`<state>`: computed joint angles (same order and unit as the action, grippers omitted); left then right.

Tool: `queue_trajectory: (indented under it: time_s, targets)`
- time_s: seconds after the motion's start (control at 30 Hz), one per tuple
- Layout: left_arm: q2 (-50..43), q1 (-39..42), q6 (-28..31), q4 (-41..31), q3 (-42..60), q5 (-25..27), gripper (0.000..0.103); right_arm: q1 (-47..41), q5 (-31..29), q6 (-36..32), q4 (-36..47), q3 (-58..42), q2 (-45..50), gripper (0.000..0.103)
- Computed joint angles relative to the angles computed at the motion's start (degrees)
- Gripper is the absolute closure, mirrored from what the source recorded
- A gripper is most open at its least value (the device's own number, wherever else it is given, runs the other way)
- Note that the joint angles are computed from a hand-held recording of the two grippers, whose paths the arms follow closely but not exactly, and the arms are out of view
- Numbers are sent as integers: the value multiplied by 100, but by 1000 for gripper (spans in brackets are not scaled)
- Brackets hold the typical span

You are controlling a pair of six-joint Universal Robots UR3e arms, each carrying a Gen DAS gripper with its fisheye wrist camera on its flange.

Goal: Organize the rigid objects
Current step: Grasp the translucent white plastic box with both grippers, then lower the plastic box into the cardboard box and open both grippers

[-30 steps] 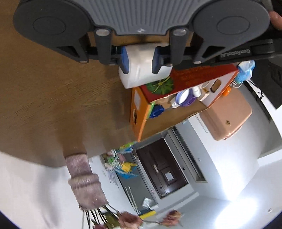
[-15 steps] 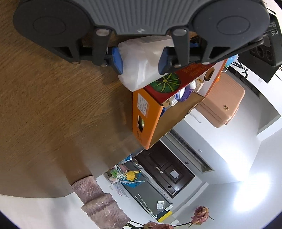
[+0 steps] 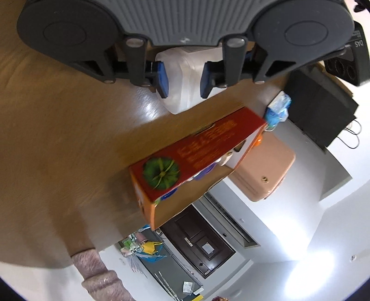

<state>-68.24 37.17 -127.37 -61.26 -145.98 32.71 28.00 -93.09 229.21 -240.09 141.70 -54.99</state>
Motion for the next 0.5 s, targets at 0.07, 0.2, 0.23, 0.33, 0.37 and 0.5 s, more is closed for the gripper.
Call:
queue_trajectory:
  time_s: [0.07, 0.2, 0.23, 0.33, 0.37, 0.5]
  targets:
    - [207, 208, 290, -549, 83, 7, 68, 163, -120, 82, 232, -123, -88, 76]
    - [303, 356, 582, -1145, 345, -258, 68, 516, -555, 4, 871, -445, -503, 77]
    - [177, 270, 475, -1061, 478, -361, 68, 532, -636, -76, 1030, -512, -646, 77]
    - [-600, -236, -503, 98, 1003, -692, 68, 379, -694, -338, 1453, -720, -1108, 77]
    - [-971, -459, -1044, 871, 1183, -771, 68, 264, -653, -460, 1635, -852, -1250, 77]
    - [-2787, -1371, -3171, 3733, 2552, -797, 68, -402, -258, -975, 2394, -1631, -1593, 77]
